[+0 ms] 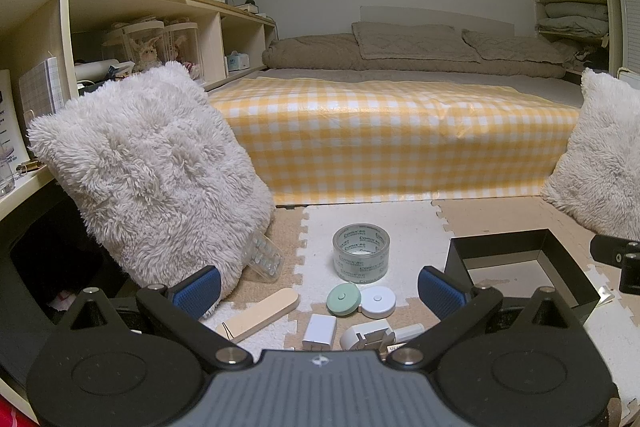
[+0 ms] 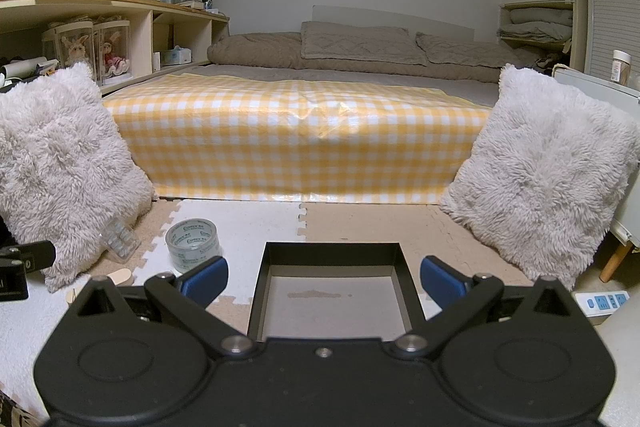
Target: Organize rigid objects
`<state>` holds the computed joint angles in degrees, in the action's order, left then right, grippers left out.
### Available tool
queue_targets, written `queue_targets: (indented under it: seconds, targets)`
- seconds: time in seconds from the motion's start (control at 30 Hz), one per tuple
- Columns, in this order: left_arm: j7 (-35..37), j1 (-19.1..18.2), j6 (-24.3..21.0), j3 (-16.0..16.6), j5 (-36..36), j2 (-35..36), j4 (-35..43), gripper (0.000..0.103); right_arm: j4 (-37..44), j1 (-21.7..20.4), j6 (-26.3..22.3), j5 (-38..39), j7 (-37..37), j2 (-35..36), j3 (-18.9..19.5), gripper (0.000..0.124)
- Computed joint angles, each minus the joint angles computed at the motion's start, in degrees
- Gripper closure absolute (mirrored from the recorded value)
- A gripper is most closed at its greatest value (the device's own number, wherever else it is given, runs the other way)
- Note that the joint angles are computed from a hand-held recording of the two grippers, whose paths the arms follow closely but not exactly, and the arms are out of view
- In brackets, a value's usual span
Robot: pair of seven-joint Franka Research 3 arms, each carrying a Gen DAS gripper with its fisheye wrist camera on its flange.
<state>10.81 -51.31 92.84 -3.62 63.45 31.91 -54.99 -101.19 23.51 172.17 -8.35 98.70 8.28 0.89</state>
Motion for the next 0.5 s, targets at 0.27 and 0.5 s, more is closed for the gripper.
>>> queue_targets:
  seconds: [0.27, 0.5]
  targets:
    - [0.0, 0.0, 0.0, 0.0, 0.0, 0.0, 0.0, 0.000, 0.1, 0.2, -0.1, -0.5, 0.5, 0.1, -0.2, 0.021]
    - [0.0, 0.0, 0.0, 0.0, 0.0, 0.0, 0.1, 0.000, 0.4, 0.1, -0.5, -0.4, 0.9, 0.2, -0.2, 0.021]
